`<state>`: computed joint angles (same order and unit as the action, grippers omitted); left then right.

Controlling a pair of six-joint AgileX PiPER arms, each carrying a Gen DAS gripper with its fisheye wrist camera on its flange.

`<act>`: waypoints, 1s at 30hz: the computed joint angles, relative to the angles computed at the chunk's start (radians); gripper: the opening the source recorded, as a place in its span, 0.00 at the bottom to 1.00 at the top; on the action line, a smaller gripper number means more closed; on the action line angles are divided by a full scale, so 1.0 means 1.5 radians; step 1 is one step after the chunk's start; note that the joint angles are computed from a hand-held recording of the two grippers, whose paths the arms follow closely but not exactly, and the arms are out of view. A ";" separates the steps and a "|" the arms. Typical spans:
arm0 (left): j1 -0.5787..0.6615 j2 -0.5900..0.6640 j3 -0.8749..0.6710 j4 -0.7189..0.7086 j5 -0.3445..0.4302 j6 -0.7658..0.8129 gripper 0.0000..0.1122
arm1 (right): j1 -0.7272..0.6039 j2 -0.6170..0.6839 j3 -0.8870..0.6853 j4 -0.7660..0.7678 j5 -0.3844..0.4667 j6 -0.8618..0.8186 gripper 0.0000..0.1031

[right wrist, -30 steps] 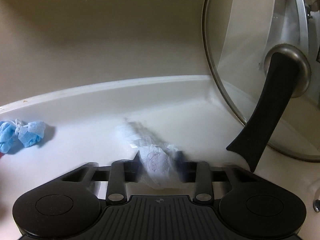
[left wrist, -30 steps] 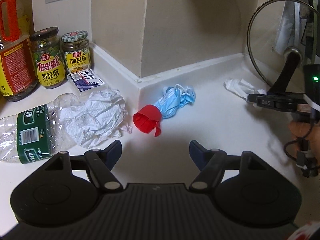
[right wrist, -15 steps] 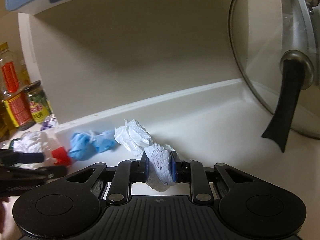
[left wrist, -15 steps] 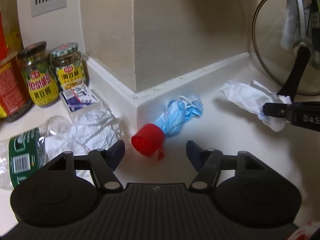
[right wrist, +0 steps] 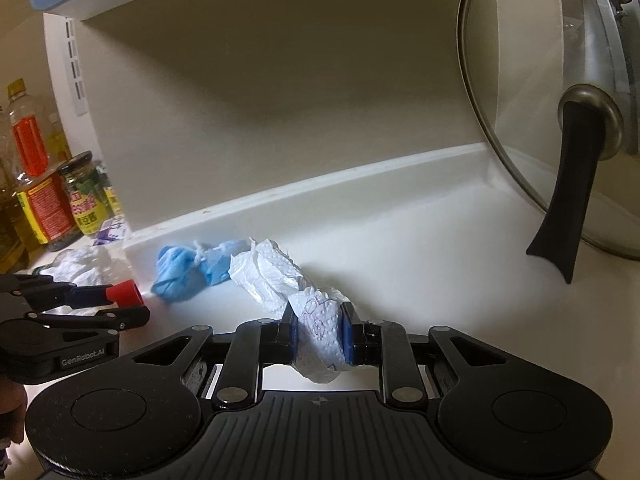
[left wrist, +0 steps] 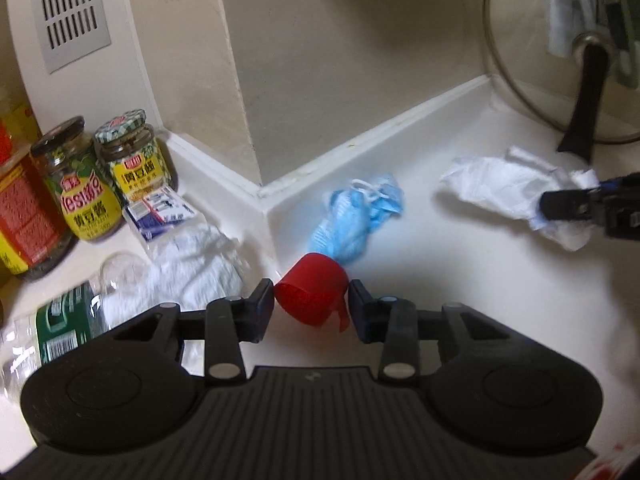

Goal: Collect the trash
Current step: 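Grasp the red cap with the left tool while the right tool grasps crumpled tissue, then carry the red cap and tissue with both tools over the wastebasket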

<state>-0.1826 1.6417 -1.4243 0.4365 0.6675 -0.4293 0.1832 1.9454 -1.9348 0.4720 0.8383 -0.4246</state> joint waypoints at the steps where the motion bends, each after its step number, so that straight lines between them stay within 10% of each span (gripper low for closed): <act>1: -0.006 -0.017 0.014 -0.012 0.003 0.001 0.32 | 0.002 -0.013 0.018 0.001 -0.001 -0.004 0.20; 21: -0.066 -0.486 0.323 -0.192 0.176 0.008 0.32 | 0.138 -0.372 0.388 -0.037 0.035 0.061 0.20; 30: 0.203 -0.630 0.372 -0.444 0.342 0.342 0.32 | 0.287 -0.472 0.485 -0.133 0.039 0.196 0.20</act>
<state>0.1220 0.6974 -0.8656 -0.2302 1.1798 0.0831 0.6143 1.2373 -1.2080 0.2732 0.8962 -0.1309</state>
